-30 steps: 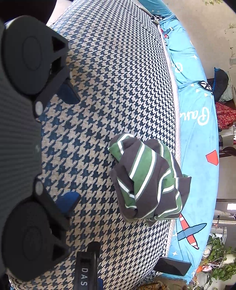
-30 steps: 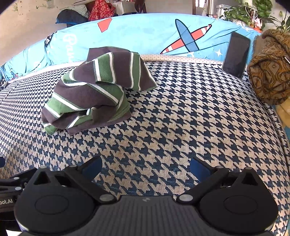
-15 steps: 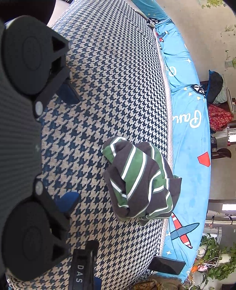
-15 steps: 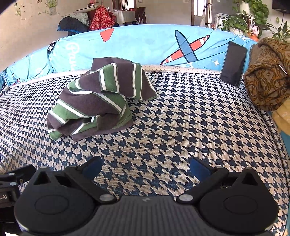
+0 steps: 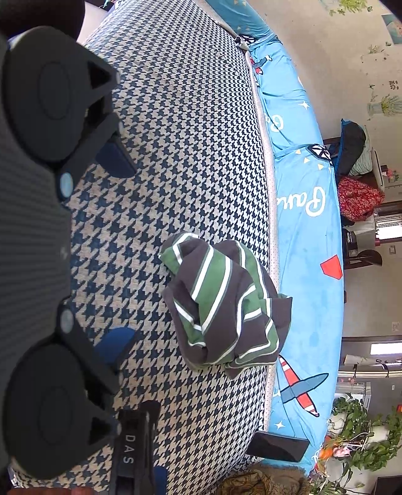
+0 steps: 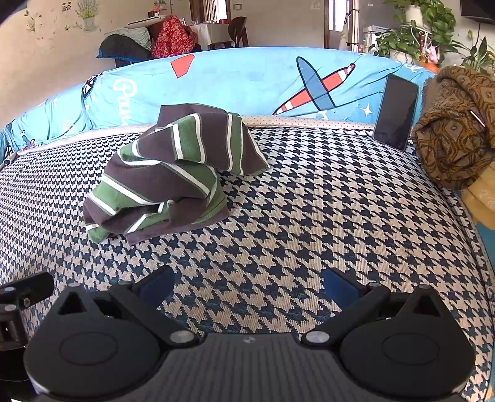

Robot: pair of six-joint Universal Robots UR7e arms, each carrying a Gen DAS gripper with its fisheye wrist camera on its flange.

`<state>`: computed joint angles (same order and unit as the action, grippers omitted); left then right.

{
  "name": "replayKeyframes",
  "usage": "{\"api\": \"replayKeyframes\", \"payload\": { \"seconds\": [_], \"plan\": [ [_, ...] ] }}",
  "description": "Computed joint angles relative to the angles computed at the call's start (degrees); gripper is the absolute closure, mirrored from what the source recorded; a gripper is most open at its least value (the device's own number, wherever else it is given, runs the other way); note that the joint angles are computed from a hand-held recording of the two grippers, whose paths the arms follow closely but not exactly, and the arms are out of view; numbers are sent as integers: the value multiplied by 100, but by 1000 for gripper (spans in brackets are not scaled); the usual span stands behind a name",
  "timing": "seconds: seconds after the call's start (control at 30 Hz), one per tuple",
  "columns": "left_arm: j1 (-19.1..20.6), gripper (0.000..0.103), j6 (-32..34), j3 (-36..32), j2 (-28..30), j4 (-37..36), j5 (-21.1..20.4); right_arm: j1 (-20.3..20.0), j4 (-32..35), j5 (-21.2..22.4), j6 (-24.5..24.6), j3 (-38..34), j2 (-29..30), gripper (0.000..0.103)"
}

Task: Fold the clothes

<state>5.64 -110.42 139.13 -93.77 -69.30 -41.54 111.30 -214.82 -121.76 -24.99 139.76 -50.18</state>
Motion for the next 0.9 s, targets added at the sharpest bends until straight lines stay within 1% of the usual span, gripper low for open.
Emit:
{"api": "replayKeyframes", "payload": {
  "seconds": [0.27, 0.5, 0.8, 0.9],
  "plan": [
    [-76, 0, -49, -112, -1, 174, -67, -4, -12, 19, 66, -3, 4, 0],
    [-29, 0, -34, -153, 53, 230, -41, 12, -4, 39, 51, -26, 40, 0],
    [-145, 0, -52, -299, 16, 453, -145, 48, 46, 46, 57, -110, 136, 0],
    [-115, 0, -38, -326, 66, 403, -136, 54, 50, 32, 78, -128, 163, 0]
  ]
}}
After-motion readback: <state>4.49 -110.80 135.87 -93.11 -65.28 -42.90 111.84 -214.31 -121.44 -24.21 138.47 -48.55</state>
